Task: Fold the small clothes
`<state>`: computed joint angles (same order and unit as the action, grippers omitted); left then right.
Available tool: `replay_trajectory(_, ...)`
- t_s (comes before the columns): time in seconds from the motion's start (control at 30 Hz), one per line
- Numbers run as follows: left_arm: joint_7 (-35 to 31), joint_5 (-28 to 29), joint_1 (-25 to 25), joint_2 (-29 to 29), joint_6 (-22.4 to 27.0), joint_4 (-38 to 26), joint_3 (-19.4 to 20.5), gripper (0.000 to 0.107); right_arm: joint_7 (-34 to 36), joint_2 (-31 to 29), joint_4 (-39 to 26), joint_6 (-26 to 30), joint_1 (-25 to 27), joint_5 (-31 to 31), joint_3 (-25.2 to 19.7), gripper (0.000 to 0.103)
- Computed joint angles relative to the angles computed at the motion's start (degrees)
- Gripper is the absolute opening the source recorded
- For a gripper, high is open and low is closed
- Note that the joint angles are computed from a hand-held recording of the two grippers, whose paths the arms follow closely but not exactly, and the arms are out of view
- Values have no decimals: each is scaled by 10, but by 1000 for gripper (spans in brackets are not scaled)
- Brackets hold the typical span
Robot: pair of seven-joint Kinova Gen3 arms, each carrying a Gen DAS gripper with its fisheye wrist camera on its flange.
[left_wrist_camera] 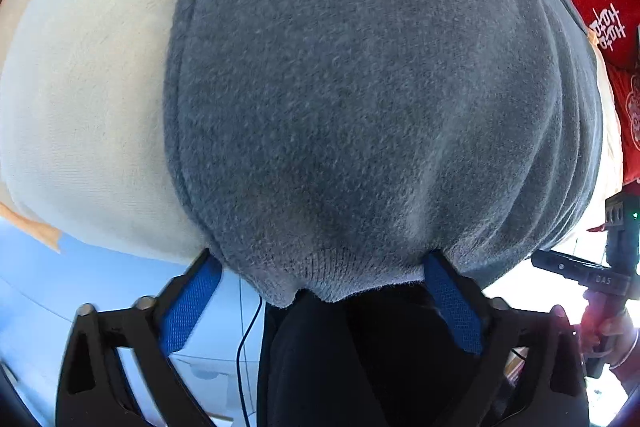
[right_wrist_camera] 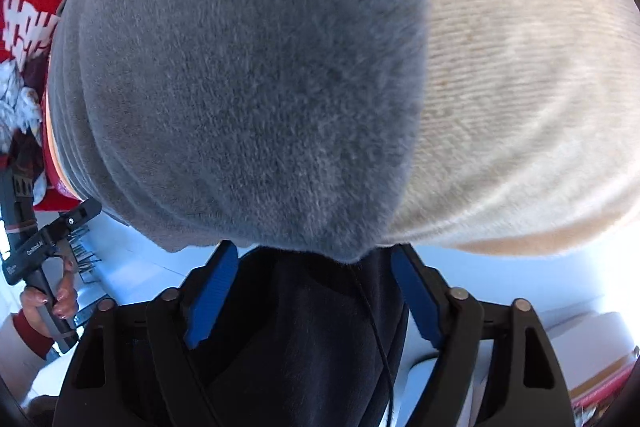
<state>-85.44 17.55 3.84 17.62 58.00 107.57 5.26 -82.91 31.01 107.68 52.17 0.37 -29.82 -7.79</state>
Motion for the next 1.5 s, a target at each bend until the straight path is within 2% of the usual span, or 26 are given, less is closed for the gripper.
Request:
replay_trajectory(0.03,0,1,6,-7,-1,13,-8,85,3,3,3,-1,6,-8,-2,63)
replay_trajectory(0.1,-24,25,-13,-24,-19,53,1,58,15,8,9,5,29,-35,-11,19)
replay_trajectory(0.13,-41,42,-22,-29,-19,65,2,49,18,6,15,6,47,-46,-22,13)
replay_trajectory(0.17,-55,55,-23,-35,-19,75,1,28,18,2,20,2,65,-49,-39,9)
replay_trajectory(0.2,-77,71,-34,-39,-13,81,5,15,20,-9,30,-3,91,-55,-63,9)
replay_trajectory(0.27,-100,92,-38,-52,-4,87,4,15,25,-18,39,-3,140,-63,-107,8)
replay_trajectory(0.37,-137,138,-56,-77,16,90,-6,15,53,-46,46,16,198,-109,-134,8)
replay_trajectory(0.53,-200,195,-91,-125,63,78,-38,15,106,-81,33,61,198,-198,-82,8)
replay_trajectory(0.63,-233,209,-127,-117,121,11,-66,15,123,-96,32,65,192,-254,-61,8)
replay_trajectory(0.7,-238,218,-159,-101,144,-41,-60,15,142,-104,40,61,199,-288,-61,8)
replay_trajectory(0.77,-221,233,-150,-79,146,-88,-66,15,161,-102,30,72,212,-316,-56,8)
replay_trajectory(0.93,-181,239,-149,-34,116,-174,-45,14,182,-86,-13,85,183,-384,-16,8)
replay_trajectory(1.07,-129,235,-129,5,74,-225,-24,14,137,-56,-97,103,144,-381,20,5)
replay_trajectory(1.17,-92,198,-131,36,54,-275,10,14,114,-19,-177,135,142,-354,38,5)
replay_trajectory(1.2,-79,185,-125,47,49,-291,13,14,101,-6,-204,148,127,-347,53,5)
replay_trajectory(1.23,-61,163,-109,59,48,-312,6,14,86,4,-230,152,102,-332,77,5)
replay_trajectory(1.37,-2,69,-14,99,72,-385,-65,15,22,49,-336,192,-1,-239,180,9)
replay_trajectory(1.4,6,49,-5,109,85,-401,-68,23,15,64,-363,211,-24,-216,206,11)
replay_trajectory(1.43,13,26,14,122,107,-424,-81,35,9,76,-389,232,-46,-193,233,14)
replay_trajectory(1.47,22,3,26,130,121,-437,-86,72,-2,84,-416,248,-67,-169,258,22)
replay_trajectory(1.5,28,-20,40,134,125,-444,-95,84,-5,94,-442,267,-81,-146,273,44)
